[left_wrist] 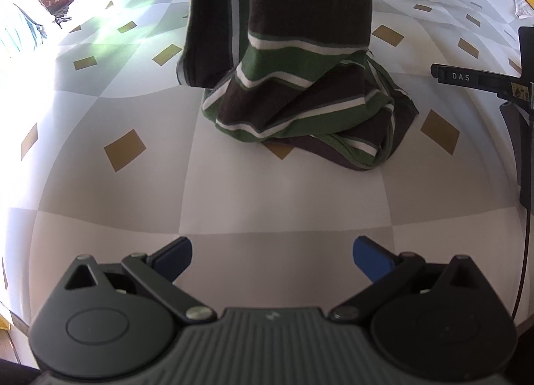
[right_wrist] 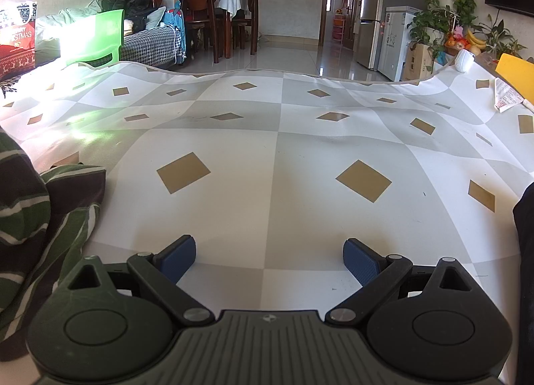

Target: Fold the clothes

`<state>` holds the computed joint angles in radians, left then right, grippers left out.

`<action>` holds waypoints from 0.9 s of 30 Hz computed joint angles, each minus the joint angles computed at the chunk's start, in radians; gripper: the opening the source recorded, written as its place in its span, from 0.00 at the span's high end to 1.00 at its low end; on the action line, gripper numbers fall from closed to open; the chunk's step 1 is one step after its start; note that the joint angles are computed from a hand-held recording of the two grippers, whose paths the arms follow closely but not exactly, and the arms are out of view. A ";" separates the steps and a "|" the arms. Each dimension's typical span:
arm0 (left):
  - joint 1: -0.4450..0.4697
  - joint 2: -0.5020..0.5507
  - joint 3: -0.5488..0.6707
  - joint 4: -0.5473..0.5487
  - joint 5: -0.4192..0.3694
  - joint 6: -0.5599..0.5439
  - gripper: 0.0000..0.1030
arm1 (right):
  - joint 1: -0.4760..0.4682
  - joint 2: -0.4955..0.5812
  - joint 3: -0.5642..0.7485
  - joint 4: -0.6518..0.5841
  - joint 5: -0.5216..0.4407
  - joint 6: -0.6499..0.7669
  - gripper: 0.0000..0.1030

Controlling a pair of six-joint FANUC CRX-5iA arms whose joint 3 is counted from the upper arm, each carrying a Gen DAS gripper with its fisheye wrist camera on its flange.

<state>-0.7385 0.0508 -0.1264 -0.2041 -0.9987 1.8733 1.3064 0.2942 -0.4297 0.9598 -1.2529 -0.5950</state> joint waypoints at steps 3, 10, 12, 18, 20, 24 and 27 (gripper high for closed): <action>0.010 -0.005 -0.006 0.013 0.001 0.001 0.00 | 0.001 0.000 0.000 0.000 -0.001 0.000 0.08; 0.014 -0.009 -0.002 0.010 -0.009 0.017 0.00 | 0.002 0.000 0.001 -0.001 -0.002 0.000 0.08; 0.020 -0.006 0.002 0.017 -0.019 0.020 0.00 | 0.002 0.000 0.001 -0.001 -0.002 0.000 0.08; 0.039 -0.011 0.021 0.013 -0.048 0.027 0.00 | 0.002 0.000 0.002 -0.001 -0.002 0.000 0.08; 0.036 -0.014 0.032 -0.021 -0.052 0.048 0.00 | 0.001 0.000 0.002 -0.001 -0.002 0.001 0.08; 0.071 -0.002 0.035 0.011 -0.059 0.072 0.00 | 0.001 0.000 0.002 -0.001 -0.002 0.001 0.08; 0.077 0.003 0.035 0.012 -0.063 0.082 0.00 | 0.001 0.000 0.002 -0.001 -0.001 0.001 0.08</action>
<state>-0.6613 0.0542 -0.0915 -0.1924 -1.0619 1.9554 1.3076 0.2942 -0.4279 0.9589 -1.2544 -0.5943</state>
